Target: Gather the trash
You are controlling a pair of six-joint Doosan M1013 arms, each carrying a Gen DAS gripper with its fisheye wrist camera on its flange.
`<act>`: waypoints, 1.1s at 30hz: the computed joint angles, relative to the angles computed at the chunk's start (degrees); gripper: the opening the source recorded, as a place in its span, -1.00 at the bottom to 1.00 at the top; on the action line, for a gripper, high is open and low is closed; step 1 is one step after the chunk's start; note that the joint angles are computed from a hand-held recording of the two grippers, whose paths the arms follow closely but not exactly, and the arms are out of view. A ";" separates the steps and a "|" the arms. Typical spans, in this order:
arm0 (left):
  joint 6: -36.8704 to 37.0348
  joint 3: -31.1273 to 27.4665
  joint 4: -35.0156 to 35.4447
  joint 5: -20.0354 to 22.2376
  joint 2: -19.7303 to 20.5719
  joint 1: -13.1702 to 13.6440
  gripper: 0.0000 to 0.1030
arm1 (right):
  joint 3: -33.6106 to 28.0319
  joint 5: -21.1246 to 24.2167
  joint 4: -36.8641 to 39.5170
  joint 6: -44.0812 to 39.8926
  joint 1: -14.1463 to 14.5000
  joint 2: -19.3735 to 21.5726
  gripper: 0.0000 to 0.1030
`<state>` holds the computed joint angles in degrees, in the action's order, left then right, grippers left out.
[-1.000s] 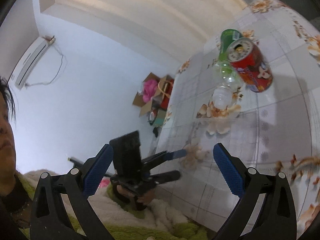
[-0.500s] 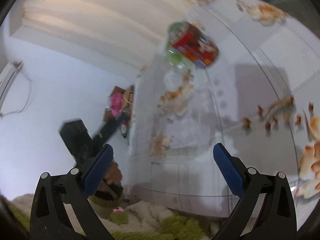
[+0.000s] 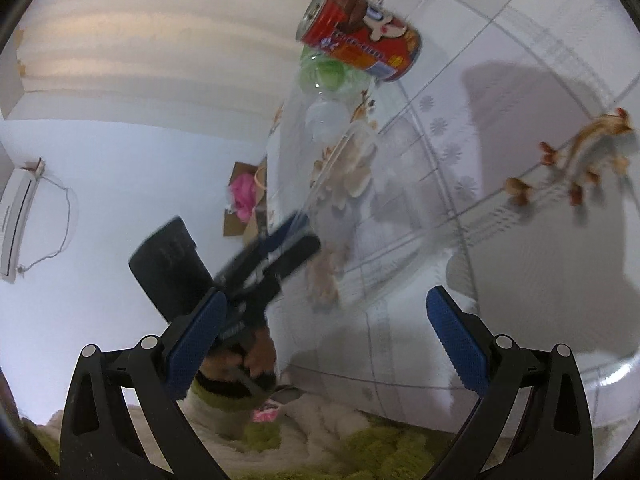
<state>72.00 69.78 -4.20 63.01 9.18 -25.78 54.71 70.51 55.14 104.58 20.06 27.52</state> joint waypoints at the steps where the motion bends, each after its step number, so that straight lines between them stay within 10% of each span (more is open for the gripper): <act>1: -0.91 0.40 -1.30 0.52 -0.29 0.11 0.21 | -0.83 0.06 0.42 -0.03 0.09 0.68 0.87; 8: 0.76 4.28 -21.53 -0.34 -2.71 3.39 0.19 | -5.03 0.84 -0.66 0.44 0.13 3.18 0.87; 22: 2.75 -6.10 10.40 7.00 4.81 -4.32 -0.07 | -1.23 -6.23 -22.10 1.70 1.42 -2.84 0.87; 33: -3.16 -3.65 9.02 7.47 3.66 -3.44 -0.78 | -6.58 -7.65 -34.77 -1.14 3.28 -1.33 0.87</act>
